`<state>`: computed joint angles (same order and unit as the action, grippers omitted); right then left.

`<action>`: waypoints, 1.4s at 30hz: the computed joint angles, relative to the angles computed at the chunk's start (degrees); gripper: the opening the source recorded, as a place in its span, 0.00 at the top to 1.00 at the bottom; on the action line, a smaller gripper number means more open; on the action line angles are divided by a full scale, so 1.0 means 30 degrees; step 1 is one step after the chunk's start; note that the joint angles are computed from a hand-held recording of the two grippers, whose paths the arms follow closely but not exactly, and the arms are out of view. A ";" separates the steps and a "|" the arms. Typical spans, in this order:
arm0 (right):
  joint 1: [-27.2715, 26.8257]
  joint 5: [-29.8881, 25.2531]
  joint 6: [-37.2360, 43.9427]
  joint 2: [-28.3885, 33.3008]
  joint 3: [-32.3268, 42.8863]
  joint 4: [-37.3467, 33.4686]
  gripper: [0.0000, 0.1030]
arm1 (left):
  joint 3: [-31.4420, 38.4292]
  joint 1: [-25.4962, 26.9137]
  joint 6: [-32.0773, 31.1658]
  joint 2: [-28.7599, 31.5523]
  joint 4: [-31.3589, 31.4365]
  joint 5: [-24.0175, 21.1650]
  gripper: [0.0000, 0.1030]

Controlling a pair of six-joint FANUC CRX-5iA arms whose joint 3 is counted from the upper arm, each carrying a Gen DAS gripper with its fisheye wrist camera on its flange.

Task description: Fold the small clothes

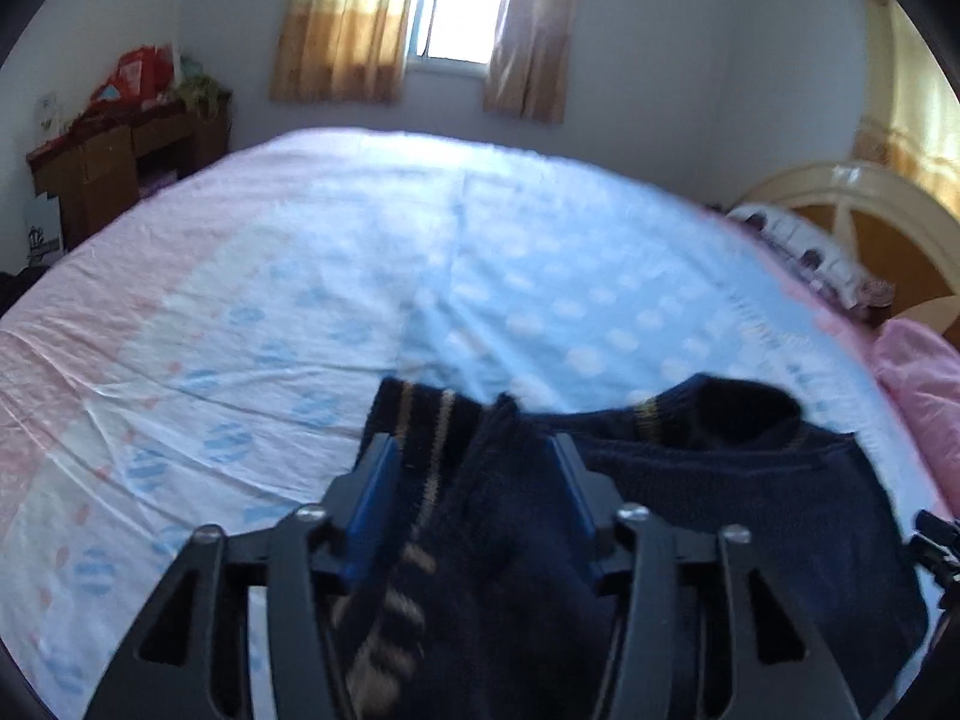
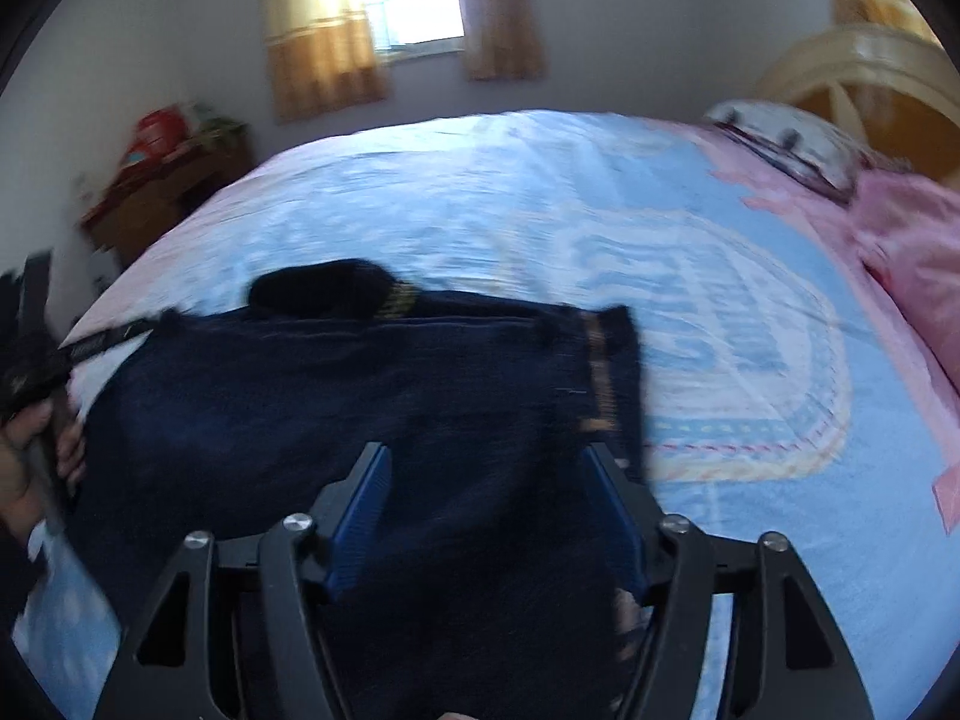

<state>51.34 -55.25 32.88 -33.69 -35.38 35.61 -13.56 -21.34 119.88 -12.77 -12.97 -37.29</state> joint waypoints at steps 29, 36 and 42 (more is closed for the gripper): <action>0.5609 -0.6751 -0.4447 -0.1777 -0.1945 0.1491 0.35 | -0.1994 -0.0866 0.0694 -0.1849 -0.0667 -0.3187 0.09; 0.8598 -0.9627 -0.5589 -0.4013 -0.3338 0.1848 0.35 | -0.2198 -0.1122 0.0961 -0.2169 -0.0850 -0.3237 0.09; 0.8119 -0.9452 -0.5401 -0.3661 -0.2932 0.1172 0.35 | -0.2972 -0.1038 0.0116 -0.3036 -0.0200 -0.3759 0.06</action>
<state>75.70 -83.61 16.68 -44.67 -44.17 39.13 -22.48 -24.45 120.23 -21.88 -13.57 -48.57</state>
